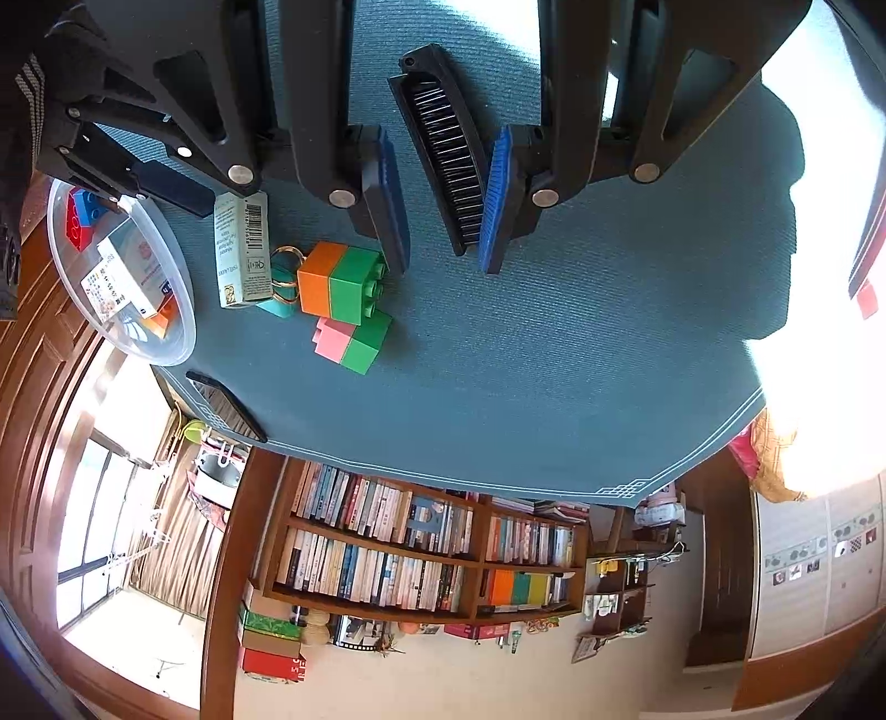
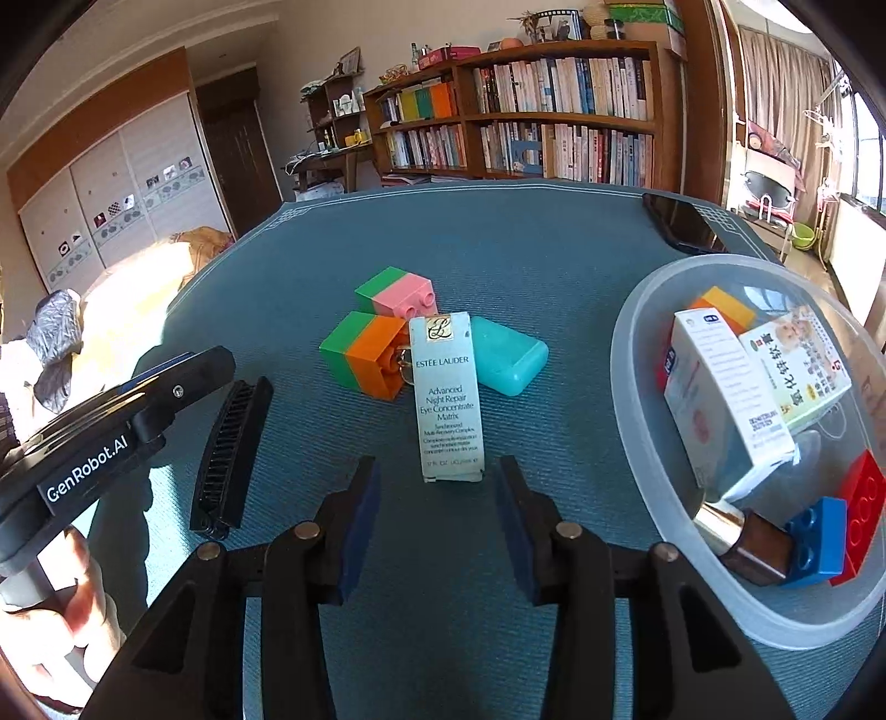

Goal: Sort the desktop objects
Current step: 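Grasp white Estee Lauder box with right gripper while left holds black comb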

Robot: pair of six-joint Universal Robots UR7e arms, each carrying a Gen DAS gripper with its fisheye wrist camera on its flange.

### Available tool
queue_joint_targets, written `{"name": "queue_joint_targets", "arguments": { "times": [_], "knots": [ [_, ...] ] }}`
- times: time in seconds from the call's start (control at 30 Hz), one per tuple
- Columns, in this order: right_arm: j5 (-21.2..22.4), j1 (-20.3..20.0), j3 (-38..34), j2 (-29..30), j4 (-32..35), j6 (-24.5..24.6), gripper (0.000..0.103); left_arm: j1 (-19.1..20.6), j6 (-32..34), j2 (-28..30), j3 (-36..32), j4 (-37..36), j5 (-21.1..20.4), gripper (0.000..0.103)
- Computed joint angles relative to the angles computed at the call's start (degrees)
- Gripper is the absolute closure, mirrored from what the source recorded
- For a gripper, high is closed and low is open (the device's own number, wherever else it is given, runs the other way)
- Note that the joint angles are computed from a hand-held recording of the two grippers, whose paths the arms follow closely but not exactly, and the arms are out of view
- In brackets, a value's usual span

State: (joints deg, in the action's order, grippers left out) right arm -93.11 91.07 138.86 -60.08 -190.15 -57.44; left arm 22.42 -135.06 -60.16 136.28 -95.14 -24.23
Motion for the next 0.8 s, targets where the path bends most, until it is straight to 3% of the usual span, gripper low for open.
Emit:
{"name": "queue_joint_targets", "arguments": {
  "times": [0.3, 0.37, 0.4, 0.43, 0.8],
  "knots": [
    [-4.52, 2.98, -3.82, 5.49, -4.21, 5.3, 0.061, -0.11, 2.69, 0.12, 0.69, -3.52, 0.63, 0.074],
    [-4.87, 3.07, -4.38, 6.38, -4.35, 6.25, 0.063, -0.08, 2.91, 0.01, 0.74, -3.73, 0.58, 0.074],
    [-4.79, 3.1, -4.31, 6.47, -4.85, 6.21, 0.07, -0.07, 2.95, -0.01, 0.77, -3.76, 0.64, 0.074],
    [-4.24, 3.06, -4.16, 6.2, -4.5, 6.1, 0.076, -0.09, 2.98, 0.05, 0.81, -3.9, 0.6, 0.074],
    [3.46, 0.87, 0.66, 1.39, -7.89, 3.44, 0.076, -0.33, 5.19, 0.43, 1.29, -6.84, 0.78, 0.074]
  ]
}}
